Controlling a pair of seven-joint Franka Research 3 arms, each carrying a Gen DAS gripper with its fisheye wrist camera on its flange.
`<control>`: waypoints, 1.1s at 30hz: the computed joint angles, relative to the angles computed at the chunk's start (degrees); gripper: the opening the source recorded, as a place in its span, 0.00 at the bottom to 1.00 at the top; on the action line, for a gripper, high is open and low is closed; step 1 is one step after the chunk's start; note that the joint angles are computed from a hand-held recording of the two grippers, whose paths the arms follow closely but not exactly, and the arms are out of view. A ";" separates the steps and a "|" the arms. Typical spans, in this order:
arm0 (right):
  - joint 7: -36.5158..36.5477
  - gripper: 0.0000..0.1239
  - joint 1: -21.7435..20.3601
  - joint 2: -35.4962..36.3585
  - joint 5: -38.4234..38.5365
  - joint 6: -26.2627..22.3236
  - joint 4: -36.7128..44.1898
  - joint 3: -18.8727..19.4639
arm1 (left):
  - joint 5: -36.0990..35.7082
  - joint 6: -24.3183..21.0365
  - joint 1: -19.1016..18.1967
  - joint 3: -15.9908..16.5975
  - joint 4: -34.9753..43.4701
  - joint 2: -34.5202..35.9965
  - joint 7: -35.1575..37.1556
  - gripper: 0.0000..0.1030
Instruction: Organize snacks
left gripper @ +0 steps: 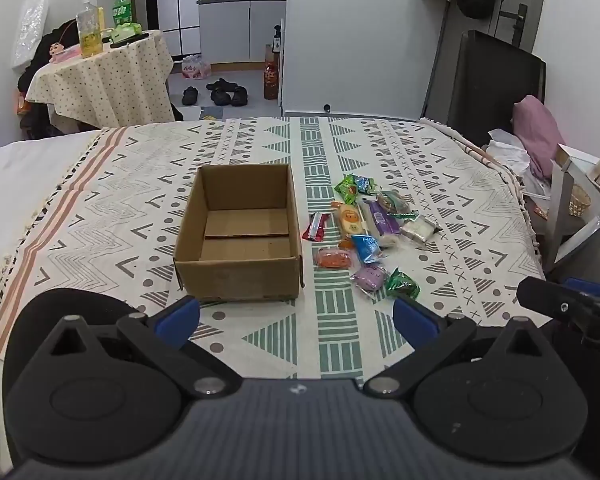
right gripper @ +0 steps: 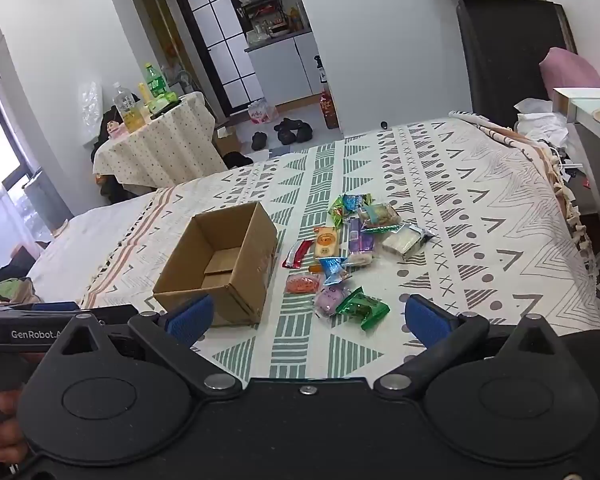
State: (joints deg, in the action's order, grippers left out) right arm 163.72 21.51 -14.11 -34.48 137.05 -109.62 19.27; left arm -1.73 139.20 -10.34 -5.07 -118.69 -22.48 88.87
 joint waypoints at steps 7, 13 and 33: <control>-0.11 0.83 0.56 -0.32 -0.06 -0.83 0.24 0.14 | -0.03 -0.54 -0.69 -0.27 -0.40 -1.84 -1.28 0.99; -1.89 0.83 0.22 -0.71 -0.14 -1.63 0.20 0.54 | -2.28 -0.17 -1.15 1.33 -1.21 -2.57 0.91 0.99; -4.39 0.83 3.10 1.75 -1.15 -7.33 4.38 0.67 | -4.04 -0.39 -0.98 2.21 -2.75 -4.30 1.93 0.99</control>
State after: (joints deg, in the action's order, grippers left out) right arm 159.32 24.61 -12.37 -35.63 129.72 -105.24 19.94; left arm -5.77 138.81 -11.32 -2.86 -121.45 -26.78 90.80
